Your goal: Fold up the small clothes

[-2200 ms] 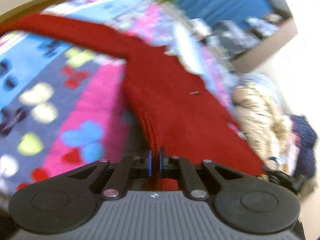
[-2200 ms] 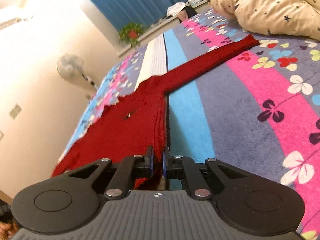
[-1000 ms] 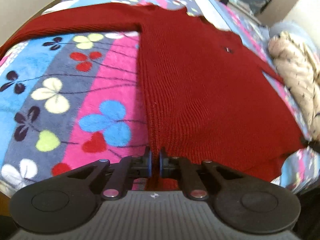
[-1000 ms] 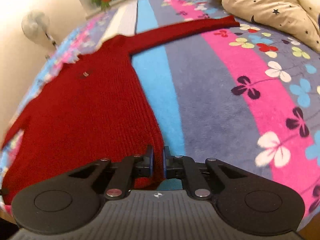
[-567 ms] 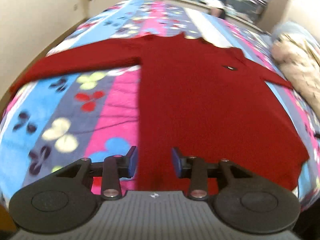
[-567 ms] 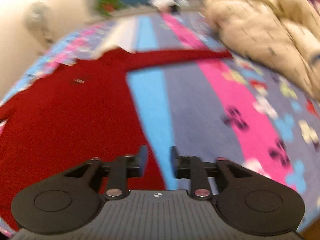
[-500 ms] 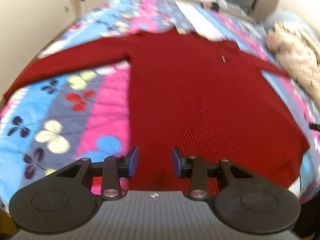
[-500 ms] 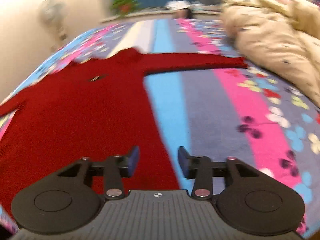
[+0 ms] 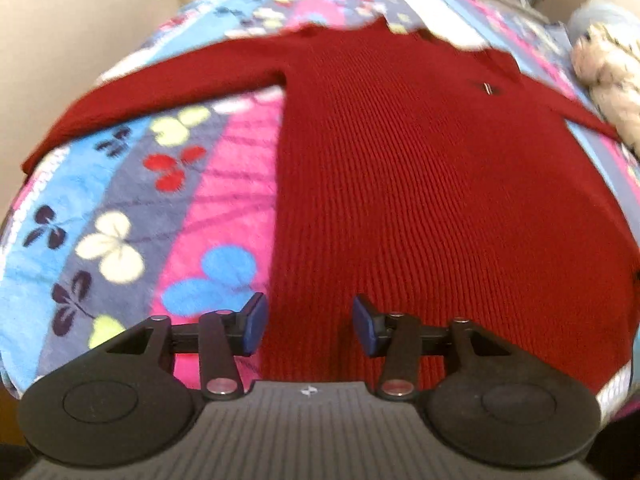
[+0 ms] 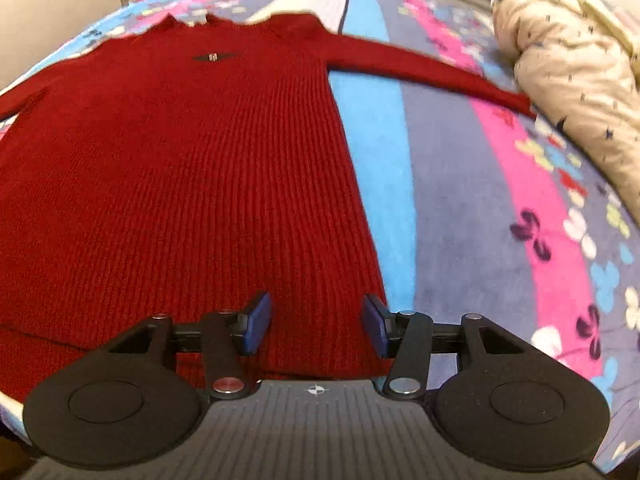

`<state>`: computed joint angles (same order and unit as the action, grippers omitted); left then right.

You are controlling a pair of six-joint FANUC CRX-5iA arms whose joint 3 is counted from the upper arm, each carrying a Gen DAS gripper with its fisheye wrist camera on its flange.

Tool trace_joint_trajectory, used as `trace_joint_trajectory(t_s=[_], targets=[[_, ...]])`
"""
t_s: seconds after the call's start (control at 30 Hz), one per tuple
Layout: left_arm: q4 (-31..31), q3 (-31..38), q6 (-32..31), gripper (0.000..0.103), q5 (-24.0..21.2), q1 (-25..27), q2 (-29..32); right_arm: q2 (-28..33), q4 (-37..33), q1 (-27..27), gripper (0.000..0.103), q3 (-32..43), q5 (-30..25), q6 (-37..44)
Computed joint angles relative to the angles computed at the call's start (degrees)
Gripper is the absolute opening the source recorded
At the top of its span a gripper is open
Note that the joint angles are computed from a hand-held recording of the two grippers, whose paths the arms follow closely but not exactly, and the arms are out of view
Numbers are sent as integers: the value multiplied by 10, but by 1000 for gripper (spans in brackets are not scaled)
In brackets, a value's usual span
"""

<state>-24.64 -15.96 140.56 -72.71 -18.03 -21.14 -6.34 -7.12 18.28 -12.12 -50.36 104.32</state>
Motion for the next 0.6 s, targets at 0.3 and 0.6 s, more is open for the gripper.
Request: trace_joint_trajectory(t_s=[0.3,0.6], targets=[[-130,49,119,75,-52,-71,7,-57,-6,-9,70,-36,124,-31],[-186,106,65,79,-76,-42,23,-18,-73,-56,59,50,147,30]])
